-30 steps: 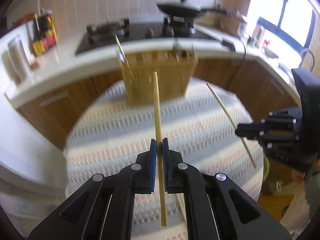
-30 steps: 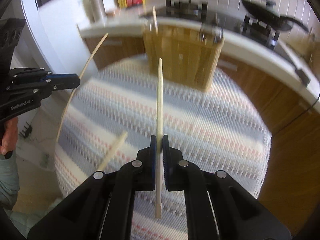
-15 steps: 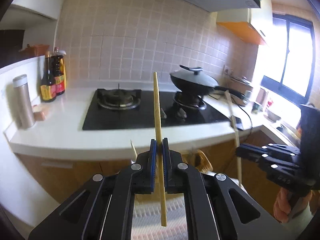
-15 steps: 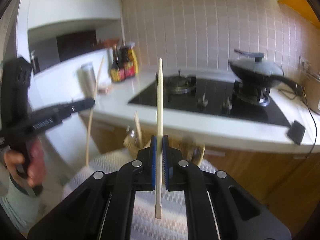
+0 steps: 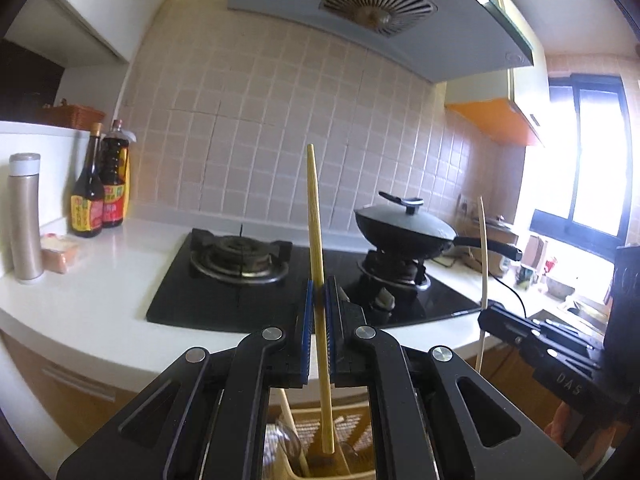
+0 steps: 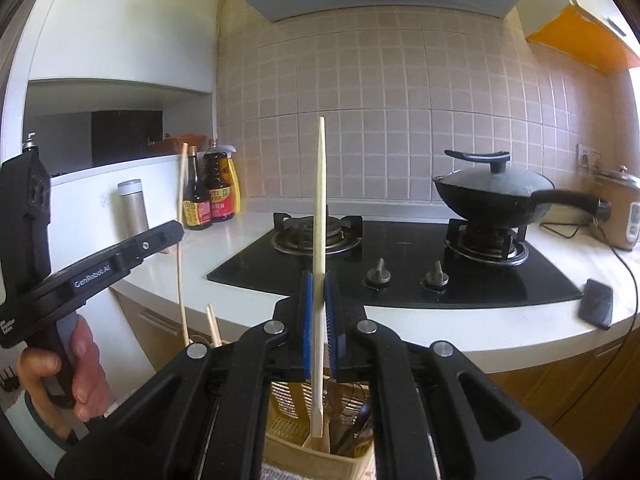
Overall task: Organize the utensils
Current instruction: 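Carry the chopstick into the tan basket with the left tool while the right tool carries its chopstick there, then open both tools over the tan basket to release the chopsticks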
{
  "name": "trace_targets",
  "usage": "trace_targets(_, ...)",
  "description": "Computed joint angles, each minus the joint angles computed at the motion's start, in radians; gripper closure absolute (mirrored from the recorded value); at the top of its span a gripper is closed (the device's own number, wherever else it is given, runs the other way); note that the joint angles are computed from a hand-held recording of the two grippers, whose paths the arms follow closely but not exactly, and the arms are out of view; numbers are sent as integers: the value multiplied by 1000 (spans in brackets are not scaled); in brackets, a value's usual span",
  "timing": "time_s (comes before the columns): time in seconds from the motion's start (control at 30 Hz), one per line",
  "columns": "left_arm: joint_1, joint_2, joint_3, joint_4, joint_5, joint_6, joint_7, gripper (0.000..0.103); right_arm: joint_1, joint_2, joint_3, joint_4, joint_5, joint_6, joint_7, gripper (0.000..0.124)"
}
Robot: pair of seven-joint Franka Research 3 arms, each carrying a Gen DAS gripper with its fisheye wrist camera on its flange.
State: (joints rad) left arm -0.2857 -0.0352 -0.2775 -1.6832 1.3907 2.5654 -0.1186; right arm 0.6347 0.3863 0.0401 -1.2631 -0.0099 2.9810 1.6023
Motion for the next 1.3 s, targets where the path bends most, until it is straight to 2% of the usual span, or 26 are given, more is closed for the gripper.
trace_targets(0.13,-4,10,-4,-11,96,-15,-77,99,3,26,-11,-9,5,55,6,119)
trace_targets(0.37,-24,42,6,-16,155,-19,-94,99,-1,48,-11,-26,47,97,-7,119)
trace_targets(0.53,-31,43,15,-37,181,-5,-118,98,-45,31,48,-67,106,107,-68,119)
trace_targets(0.6,-29,33,17,-54,192,3,-141,81,-52,13,57,-92,126,99,-83,115)
trace_targets(0.63,-28,20,17,-70,190,3,-158,66,-59,1,65,-108,137,95,-94,112)
trace_targets(0.7,-23,-3,12,-94,184,-2,-182,64,-54,-27,56,-145,144,96,-94,99)
trace_targets(0.77,-13,-33,10,-122,157,17,-196,63,-49,-64,48,-191,146,96,-86,96)
trace_targets(0.87,2,-88,-7,-163,144,20,-216,56,-80,-127,86,-255,181,77,-114,96)
trace_targets(0.97,16,-148,-32,-197,104,24,-190,56,-44,-195,39,-328,119,74,-54,96)
trace_targets(1.1,30,-210,-74,-220,44,9,-130,55,-51,-277,47,-401,58,44,4,96)
trace_targets(1.3,30,-288,-155,-228,-55,-65,2,53,-100,-406,114,-496,43,-53,1,96)
